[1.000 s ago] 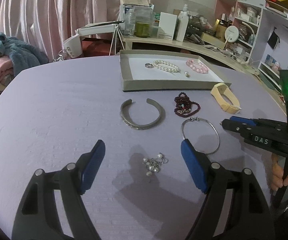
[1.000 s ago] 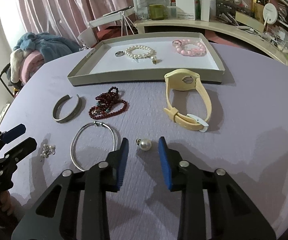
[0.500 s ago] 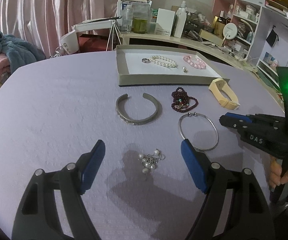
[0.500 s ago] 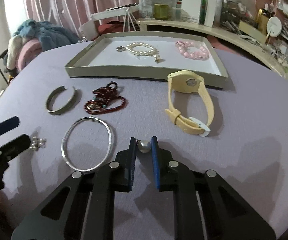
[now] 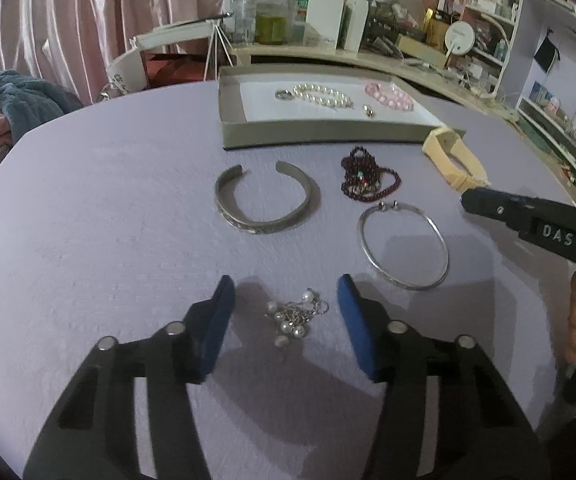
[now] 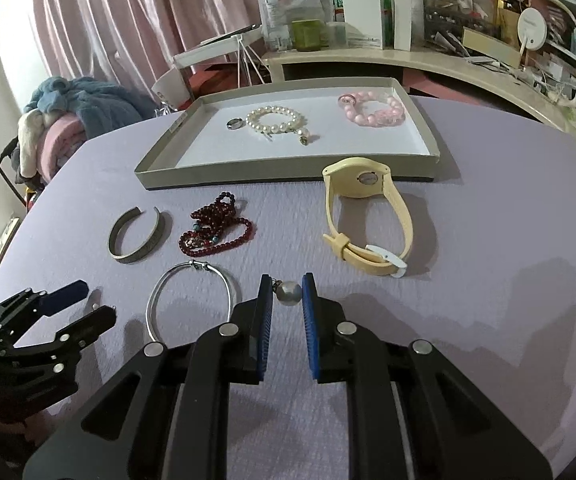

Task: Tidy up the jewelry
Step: 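Grasp another pearl earring with the right tool while the left tool grasps the pearl earring cluster, then carry both earrings into the tray and open both tools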

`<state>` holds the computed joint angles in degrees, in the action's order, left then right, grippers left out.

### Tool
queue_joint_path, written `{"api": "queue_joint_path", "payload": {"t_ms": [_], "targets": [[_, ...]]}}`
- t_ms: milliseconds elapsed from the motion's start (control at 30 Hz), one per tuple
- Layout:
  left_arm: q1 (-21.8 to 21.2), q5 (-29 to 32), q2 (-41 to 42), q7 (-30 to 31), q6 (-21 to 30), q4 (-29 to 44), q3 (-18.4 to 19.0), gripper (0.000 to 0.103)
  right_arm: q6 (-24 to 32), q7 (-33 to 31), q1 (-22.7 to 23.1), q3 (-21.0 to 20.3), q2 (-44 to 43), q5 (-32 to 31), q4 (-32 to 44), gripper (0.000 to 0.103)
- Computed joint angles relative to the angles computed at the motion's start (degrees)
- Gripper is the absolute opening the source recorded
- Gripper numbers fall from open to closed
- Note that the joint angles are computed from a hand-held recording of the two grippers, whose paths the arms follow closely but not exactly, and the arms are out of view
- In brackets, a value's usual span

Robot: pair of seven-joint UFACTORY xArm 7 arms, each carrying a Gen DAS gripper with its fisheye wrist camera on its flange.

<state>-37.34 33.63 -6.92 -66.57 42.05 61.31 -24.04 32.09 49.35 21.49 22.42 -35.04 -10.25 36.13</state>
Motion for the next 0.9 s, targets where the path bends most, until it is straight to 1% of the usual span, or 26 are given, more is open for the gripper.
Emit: {"api": "queue_joint_path", "payload": {"t_ms": [33,67,133,167,200,233,333,367,400,600,767,900], "targets": [[-0.01,0.01,0.21,0.26,-0.14,0.18,0.03,0.043,-0.05,0.07,0.06,-0.06,-0.01,0.09,-0.03,0.016],[-0.1,0.1,0.54,0.73,-0.11,0.47,-0.01,0.039,-0.12,0.09,0.12,-0.16,-0.07,0.19,-0.12,0.016],[-0.4,0.33,1.15,1.74,0.13,1.07,-0.02,0.023,-0.31,-0.01,0.25,-0.46,-0.11,0.43,-0.21,0.016],[-0.52,0.21,1.27,2.29,0.05,1.21,0.15,0.019,-0.4,0.0,0.26,-0.49,-0.12,0.51,-0.22,0.016],[-0.62,0.2,1.43,2.51,0.1,1.36,0.23,0.009,-0.53,-0.17,0.34,-0.64,-0.18,0.6,-0.24,0.016],[-0.71,-0.06,1.38,2.65,-0.15,1.27,0.4,0.007,-0.63,-0.22,0.37,-0.66,-0.25,0.66,-0.23,0.016],[-0.54,-3.68,0.4,4.47,-2.72,0.08,1.44,0.004,-1.32,-0.57,0.37,-0.76,-0.76,0.68,-0.09,0.016],[-0.35,-5.4,-0.2,5.24,-3.85,-0.42,1.86,0.001,-1.59,-0.63,0.17,-0.71,-0.99,0.55,0.13,0.016],[-0.03,-6.44,-0.89,5.66,-4.74,-0.77,2.06,0.001,-1.93,-0.63,-0.08,-0.62,-1.16,0.42,0.31,0.016],[3.37,-6.86,-3.73,7.46,-8.69,1.19,1.95,0.001,-4.53,-1.01,-3.21,-0.42,-2.29,-1.34,2.61,0.016],[6.36,-6.44,-2.27,10.6,-10.88,7.39,2.22,0.001,-6.48,-2.01,-6.14,-0.28,-1.91,-2.85,4.87,0.016],[7.18,-5.34,1.4,12.82,-11.47,14.36,2.73,0.001,-7.65,-2.68,-8.93,0.05,-1.0,-4.36,6.97,0.016]]}}
